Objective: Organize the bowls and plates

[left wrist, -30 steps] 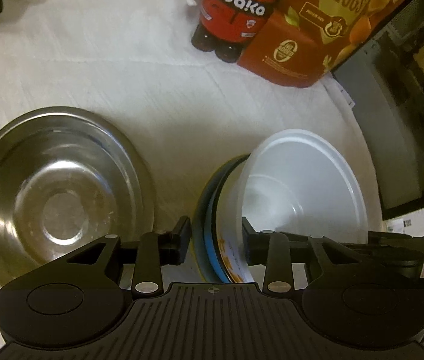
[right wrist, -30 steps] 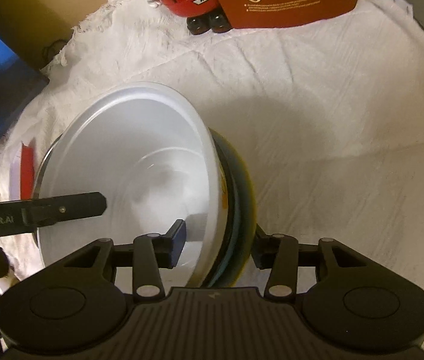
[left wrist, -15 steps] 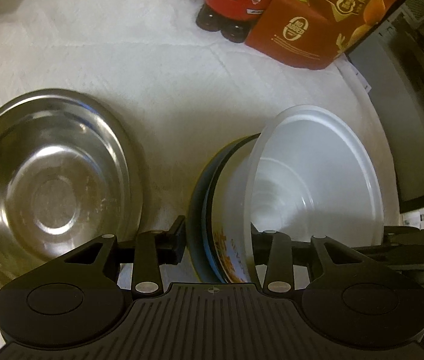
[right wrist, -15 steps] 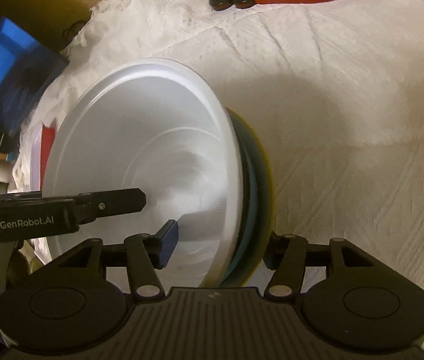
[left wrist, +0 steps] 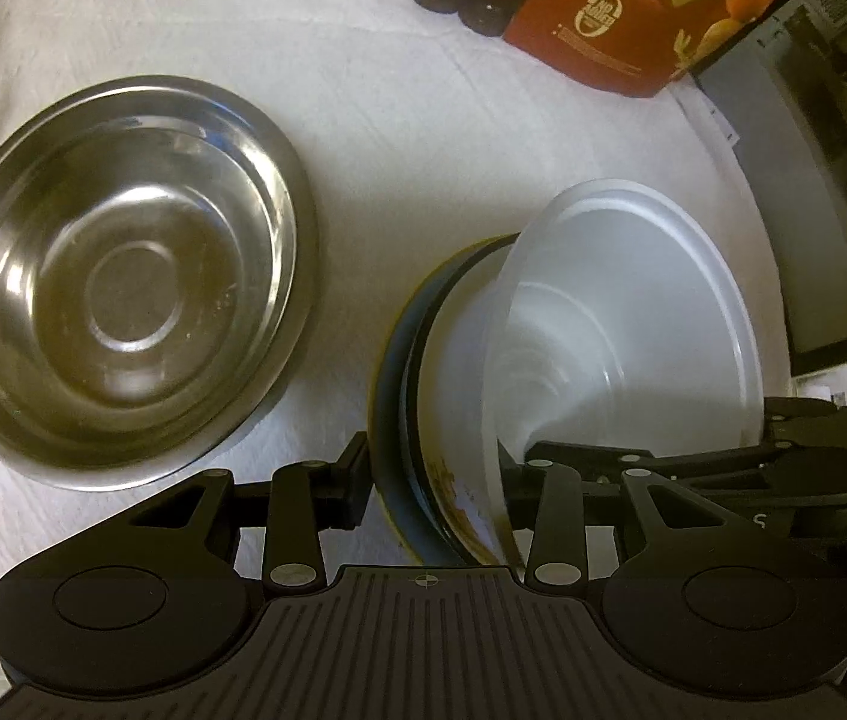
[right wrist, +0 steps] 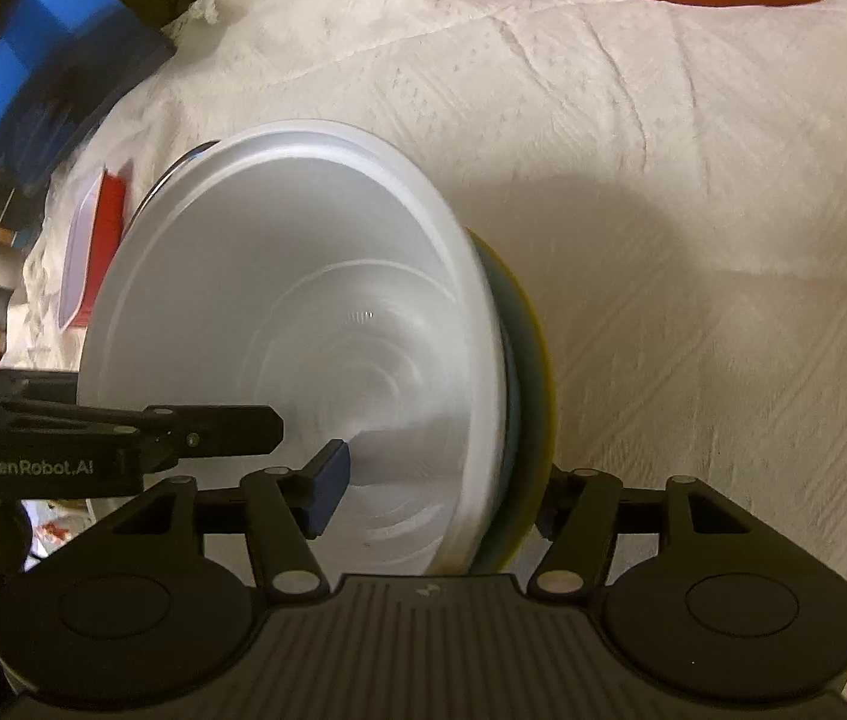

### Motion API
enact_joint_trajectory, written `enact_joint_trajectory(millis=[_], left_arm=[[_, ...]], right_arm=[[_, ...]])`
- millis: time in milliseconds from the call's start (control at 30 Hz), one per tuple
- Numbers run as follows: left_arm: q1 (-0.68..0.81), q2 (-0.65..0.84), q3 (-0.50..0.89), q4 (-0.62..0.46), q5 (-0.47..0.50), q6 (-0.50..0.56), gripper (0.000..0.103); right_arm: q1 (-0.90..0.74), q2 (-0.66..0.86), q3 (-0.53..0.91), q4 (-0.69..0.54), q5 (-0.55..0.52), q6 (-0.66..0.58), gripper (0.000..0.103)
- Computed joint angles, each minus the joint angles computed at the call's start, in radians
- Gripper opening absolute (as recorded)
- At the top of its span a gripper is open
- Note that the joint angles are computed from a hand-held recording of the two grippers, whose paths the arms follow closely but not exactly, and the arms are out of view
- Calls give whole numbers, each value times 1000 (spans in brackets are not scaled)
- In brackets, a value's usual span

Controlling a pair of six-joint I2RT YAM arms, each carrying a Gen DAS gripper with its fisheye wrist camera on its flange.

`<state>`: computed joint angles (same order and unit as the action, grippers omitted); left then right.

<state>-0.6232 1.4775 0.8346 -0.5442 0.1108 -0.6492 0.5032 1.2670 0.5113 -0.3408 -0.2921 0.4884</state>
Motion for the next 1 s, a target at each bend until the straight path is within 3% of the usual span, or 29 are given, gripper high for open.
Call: enact_joint_trajectory(millis=[233,533,1000], left_arm=[[21,-29,-45,45,27,-32,41],[30,-73,-82,64,36,-68,41],[15,-42,-45,40,20,-58,44]], right_arm=[[-14,-1,-4,11,1,23,64],[35,-71,3,-28,114,48,64],[58,-43,17,-20,146,81,64]])
